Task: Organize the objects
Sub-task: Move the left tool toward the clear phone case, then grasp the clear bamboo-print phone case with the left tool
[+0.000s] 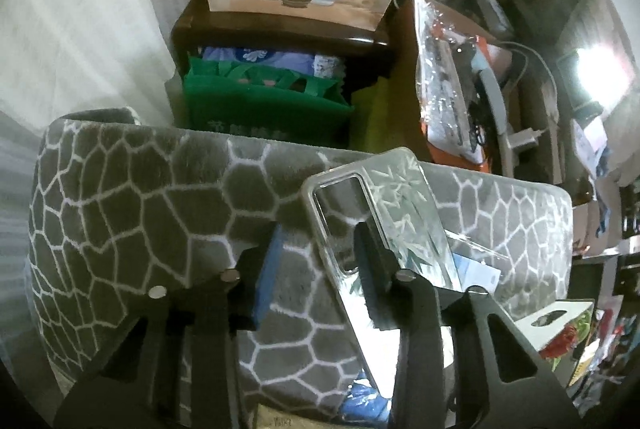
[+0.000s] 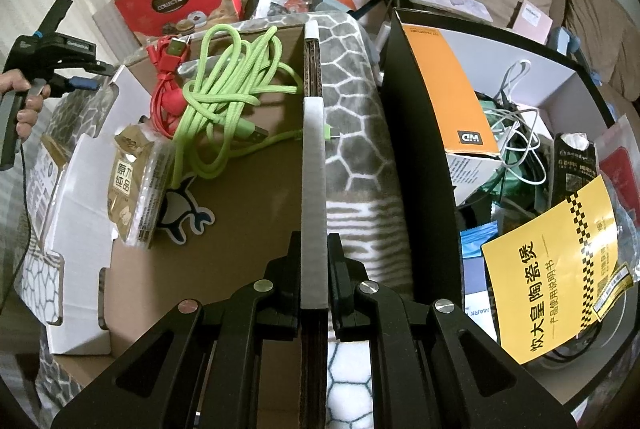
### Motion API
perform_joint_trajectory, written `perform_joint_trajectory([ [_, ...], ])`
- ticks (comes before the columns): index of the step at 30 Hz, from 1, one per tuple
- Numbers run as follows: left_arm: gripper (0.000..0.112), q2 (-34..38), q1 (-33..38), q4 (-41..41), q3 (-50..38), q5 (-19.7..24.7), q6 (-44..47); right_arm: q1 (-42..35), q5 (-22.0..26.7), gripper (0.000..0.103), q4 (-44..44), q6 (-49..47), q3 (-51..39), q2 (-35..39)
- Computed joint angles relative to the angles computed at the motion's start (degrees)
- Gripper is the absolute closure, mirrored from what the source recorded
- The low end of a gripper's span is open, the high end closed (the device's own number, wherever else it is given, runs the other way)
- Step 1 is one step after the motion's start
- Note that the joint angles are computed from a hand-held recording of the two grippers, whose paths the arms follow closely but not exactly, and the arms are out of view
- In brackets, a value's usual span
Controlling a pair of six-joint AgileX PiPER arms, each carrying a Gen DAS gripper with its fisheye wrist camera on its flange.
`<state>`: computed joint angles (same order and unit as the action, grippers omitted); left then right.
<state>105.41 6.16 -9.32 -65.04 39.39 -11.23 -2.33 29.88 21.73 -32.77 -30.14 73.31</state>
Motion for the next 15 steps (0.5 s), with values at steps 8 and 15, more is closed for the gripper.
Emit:
perform_joint_trajectory([
  [8, 0.086, 1.34, -1.33, 3.88, -0.39, -1.20, -3.31, 0.64, -0.01, 0.093, -0.57, 0.91, -0.15, -0.52],
  [15, 0.100, 1.13, -2.06, 5.37, 0.17, -2.49, -4.24, 0.84, -0.02, 0.093, -0.96, 1.45, -0.12, -0.70],
])
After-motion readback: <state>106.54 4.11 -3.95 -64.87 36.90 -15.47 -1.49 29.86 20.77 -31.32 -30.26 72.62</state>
